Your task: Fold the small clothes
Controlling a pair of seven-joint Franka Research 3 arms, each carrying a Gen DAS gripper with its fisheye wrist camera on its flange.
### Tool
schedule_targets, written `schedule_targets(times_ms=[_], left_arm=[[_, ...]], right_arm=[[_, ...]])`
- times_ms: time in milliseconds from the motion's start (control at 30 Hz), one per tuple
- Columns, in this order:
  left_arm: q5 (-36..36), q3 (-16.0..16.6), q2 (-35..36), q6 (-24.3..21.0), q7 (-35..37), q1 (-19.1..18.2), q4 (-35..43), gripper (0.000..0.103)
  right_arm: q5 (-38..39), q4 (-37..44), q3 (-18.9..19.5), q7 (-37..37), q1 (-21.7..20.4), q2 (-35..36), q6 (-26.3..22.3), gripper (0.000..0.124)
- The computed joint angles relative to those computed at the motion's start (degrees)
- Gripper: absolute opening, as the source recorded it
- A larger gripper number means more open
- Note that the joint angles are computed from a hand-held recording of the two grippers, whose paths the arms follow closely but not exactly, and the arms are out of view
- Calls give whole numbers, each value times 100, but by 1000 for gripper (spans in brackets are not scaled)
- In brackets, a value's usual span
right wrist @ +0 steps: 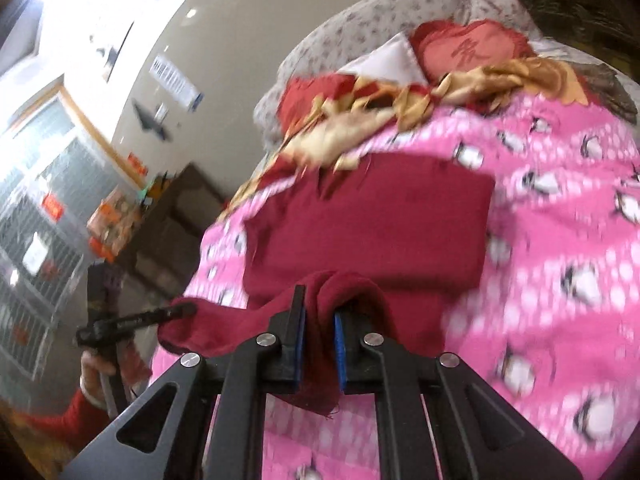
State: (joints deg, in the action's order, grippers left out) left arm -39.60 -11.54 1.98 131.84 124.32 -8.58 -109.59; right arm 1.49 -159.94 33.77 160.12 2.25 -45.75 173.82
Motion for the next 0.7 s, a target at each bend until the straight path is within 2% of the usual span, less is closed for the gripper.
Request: schedule_targets(times_ms=[100, 200, 367, 467, 533, 567, 633, 667, 700], left_arm=[[430, -167, 709, 309, -491, -174, 827, 11], [1093, -307, 1415, 419, -1060, -281, 1668, 11], [2109, -437, 2530, 271, -1889, -494, 3017, 11], [2513, -554, 3044, 98, -2069, -535, 3650, 12], [2430, -736, 3224, -85, -2031, -390, 3912, 14], [2329, -826, 3358, -289, -1995, -299, 4140, 18], [2155, -941, 3444, -584, -1934, -160, 4351, 24], [2061, -985, 3396, -565, -1822, -85, 4308, 30], [2031, -981, 3270, -432, -1743, -55, 4142, 42]], right_arm=[[-79, 127, -149, -166, -410, 356, 245, 25], [-54, 222, -319, -391, -683, 772, 405, 25], [3, 566, -313, -560, -1326, 1678, 676, 26], [232, 718, -683, -662, -1163, 2213, 762, 32], [504, 729, -1367, -939, -574, 2498, 975, 35], [631, 696, -1561, -1062, -388, 2495, 1073, 37], [775, 595, -1539, -1171, -400, 2355, 1262, 40], [837, 540, -1582, -1259, -333, 2262, 1320, 42], [881, 493, -1580, -1353, -308, 2143, 1306, 42]])
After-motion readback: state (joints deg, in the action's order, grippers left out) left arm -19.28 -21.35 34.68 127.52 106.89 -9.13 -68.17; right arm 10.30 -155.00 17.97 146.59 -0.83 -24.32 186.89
